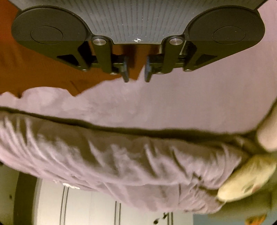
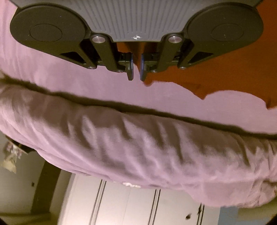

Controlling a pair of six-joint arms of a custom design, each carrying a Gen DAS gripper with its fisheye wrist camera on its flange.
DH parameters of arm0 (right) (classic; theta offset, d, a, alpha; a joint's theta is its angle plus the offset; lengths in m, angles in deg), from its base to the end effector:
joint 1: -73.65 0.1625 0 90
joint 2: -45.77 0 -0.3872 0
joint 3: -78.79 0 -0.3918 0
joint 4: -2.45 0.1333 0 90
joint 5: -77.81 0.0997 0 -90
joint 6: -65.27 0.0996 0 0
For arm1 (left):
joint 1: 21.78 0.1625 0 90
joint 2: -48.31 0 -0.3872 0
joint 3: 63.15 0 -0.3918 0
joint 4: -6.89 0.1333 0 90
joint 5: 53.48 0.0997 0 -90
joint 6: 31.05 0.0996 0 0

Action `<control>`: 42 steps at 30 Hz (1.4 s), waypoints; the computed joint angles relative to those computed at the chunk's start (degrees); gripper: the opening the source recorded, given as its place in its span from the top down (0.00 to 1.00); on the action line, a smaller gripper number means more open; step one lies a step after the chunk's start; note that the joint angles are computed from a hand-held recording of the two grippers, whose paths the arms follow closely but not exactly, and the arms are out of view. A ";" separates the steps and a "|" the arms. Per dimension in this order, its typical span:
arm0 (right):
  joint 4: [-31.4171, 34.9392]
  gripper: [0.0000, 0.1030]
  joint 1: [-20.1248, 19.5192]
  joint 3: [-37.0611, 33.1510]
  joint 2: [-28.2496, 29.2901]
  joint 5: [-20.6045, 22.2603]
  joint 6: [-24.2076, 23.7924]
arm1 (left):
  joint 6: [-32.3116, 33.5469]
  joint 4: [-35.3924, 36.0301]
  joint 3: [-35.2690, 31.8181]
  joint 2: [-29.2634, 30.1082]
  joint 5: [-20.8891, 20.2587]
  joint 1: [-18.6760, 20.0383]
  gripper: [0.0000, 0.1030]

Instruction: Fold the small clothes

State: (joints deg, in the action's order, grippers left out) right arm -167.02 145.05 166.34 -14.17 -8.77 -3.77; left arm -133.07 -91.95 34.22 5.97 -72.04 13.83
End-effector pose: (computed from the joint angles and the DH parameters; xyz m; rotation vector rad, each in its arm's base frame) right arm -0.0852 -0.6898 0.3331 1.0569 -2.1620 0.8939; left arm -0.3202 -0.5094 0.0083 -0.2305 1.9429 -1.1537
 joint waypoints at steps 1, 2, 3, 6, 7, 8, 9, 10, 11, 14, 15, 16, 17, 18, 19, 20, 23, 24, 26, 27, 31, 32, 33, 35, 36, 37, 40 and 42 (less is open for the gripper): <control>1.52 0.91 -1.12 1.77 -2.55 1.82 -0.17 | -0.15 -2.95 2.29 -0.91 -0.68 -1.04 0.60; 2.88 0.88 -2.31 3.46 -4.89 3.40 -0.10 | -0.95 -4.93 4.46 -1.71 -1.68 -2.32 0.50; 4.73 0.83 -3.51 5.04 -7.22 4.57 -0.21 | -1.97 -5.96 6.28 -2.29 -2.91 -3.70 0.48; 9.49 0.71 -8.08 10.80 -14.68 7.80 -1.70 | -3.72 -10.44 10.83 -3.06 -6.59 -7.35 0.44; 11.17 0.69 -9.65 12.37 -16.83 8.49 -2.22 | -5.04 -11.38 11.96 -3.04 -7.80 -8.49 0.43; 12.14 0.69 -10.86 13.55 -18.33 8.97 -2.18 | -6.12 -12.31 12.72 -2.94 -9.05 -9.39 0.43; 13.51 0.69 -11.89 14.39 -19.59 8.99 -2.17 | -5.08 -15.64 13.88 -2.89 -10.34 -10.08 0.43; 14.30 0.69 -12.65 14.87 -20.33 9.11 -2.19 | -3.71 -18.50 14.61 -2.75 -11.10 -10.38 0.43; 14.28 0.69 -13.05 15.23 -20.61 8.97 -1.90 | -2.98 -20.05 14.87 -2.54 -11.65 -10.57 0.46; 13.13 0.69 -12.86 15.86 -20.37 7.68 -1.03 | -0.72 -25.19 15.55 -2.51 -12.53 -9.98 0.64; 11.30 0.69 -12.42 16.38 -19.93 6.36 -1.40 | -1.76 -24.36 15.06 -2.55 -12.77 -9.61 0.66; 10.14 0.71 -12.01 16.80 -19.71 5.76 -1.53 | -3.00 -22.72 14.39 -2.60 -13.00 -9.40 0.72; 8.91 0.75 -11.74 17.38 -19.63 5.64 -2.08 | -3.50 -21.80 13.82 -2.40 -13.13 -9.43 0.82; 7.12 0.77 -11.65 18.43 -19.92 5.48 -3.16 | -3.74 -19.62 12.68 -2.16 -13.16 -9.49 0.85; 5.89 0.82 -11.64 19.16 -20.20 5.75 -4.34 | -4.46 -16.29 11.31 -1.92 -13.36 -9.65 0.85; 4.89 0.86 -11.58 19.48 -20.20 6.09 -4.83 | -5.10 -13.17 10.03 -1.62 -13.53 -9.84 0.85; 1.51 0.88 -11.40 20.02 -19.85 6.00 -5.50 | -7.07 -6.16 7.34 -1.00 -14.50 -9.87 0.85; -0.08 0.88 -11.32 20.15 -19.36 5.67 -5.96 | -7.54 -5.08 7.08 -1.03 -14.87 -9.69 0.85; -3.49 0.88 -11.14 20.14 -17.71 4.65 -7.54 | -9.04 -2.19 6.31 -0.87 -15.63 -9.39 0.85; -5.71 0.88 -11.02 19.98 -16.44 4.01 -8.69 | -9.65 -0.63 5.90 -0.71 -16.10 -9.27 0.85; -6.86 0.87 -10.07 19.49 -15.39 2.49 -8.92 | -12.14 5.03 3.86 -0.02 -17.14 -9.59 0.77; -6.17 0.87 -9.96 19.48 -15.79 2.46 -8.42 | -12.90 7.27 3.03 0.28 -17.27 -9.89 0.72; -5.38 0.85 -10.05 19.49 -16.29 2.79 -7.95 | -13.69 9.70 1.94 0.74 -17.39 -9.98 0.70; -3.71 0.82 -10.68 19.69 -17.52 4.28 -7.32 | -15.61 14.92 -0.09 1.55 -17.61 -10.46 0.65; -3.51 0.79 -11.01 20.01 -18.15 4.94 -7.28 | -16.35 16.80 -0.86 1.87 -17.56 -10.63 0.65; -3.53 0.77 -11.28 20.36 -18.62 5.58 -7.19 | -16.92 18.12 -1.46 2.08 -17.47 -10.85 0.65; -4.68 0.74 -11.65 21.52 -19.60 7.72 -6.19 | -17.94 19.91 -2.83 2.76 -16.15 -11.16 0.65; -6.06 0.72 -11.58 22.29 -19.71 9.11 -5.63 | -18.15 20.81 -4.22 3.64 -15.10 -11.18 0.64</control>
State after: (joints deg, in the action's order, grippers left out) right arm -173.08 133.47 188.64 -33.88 0.34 -9.40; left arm -151.22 -71.14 30.00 9.61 -87.14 2.65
